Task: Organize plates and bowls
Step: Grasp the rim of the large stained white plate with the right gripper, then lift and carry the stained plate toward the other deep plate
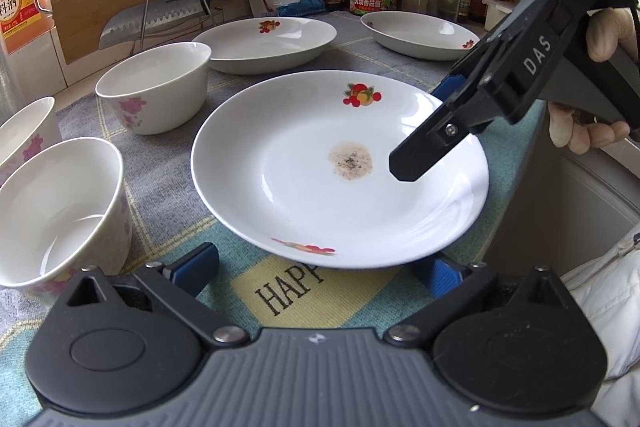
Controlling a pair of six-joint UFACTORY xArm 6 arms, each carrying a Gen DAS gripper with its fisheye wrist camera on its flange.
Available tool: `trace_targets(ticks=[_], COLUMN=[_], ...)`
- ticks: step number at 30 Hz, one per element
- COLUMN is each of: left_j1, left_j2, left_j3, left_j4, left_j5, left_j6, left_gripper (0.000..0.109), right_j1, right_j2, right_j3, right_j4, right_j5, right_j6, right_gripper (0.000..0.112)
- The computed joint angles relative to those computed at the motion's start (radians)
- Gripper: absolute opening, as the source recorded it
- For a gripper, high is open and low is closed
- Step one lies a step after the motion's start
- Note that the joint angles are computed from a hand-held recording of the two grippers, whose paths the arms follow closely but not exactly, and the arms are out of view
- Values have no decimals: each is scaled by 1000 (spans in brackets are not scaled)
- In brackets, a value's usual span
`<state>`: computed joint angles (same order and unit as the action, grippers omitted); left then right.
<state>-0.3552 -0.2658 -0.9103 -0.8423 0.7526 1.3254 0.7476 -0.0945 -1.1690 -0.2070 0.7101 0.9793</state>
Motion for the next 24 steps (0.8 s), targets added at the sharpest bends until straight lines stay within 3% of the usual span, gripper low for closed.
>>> trace_targets(ticks=[8, 17, 24], left_j1=[13, 27, 37], left_j2=[5, 34, 40], left_j3=[1, -30, -39], left_j4=[-62, -80, -88], left_j5=[17, 65, 93], left_j6=[80, 137, 160], left_gripper=[103, 103, 103], right_j1=[26, -38, -77], right_j2=[25, 9, 29], right_j3=[-39, -11, -33], right_j4=[-61, 119, 226], right_j5=[58, -18, -24], right_j6=[-34, -181, -287], right_gripper=[103, 103, 103])
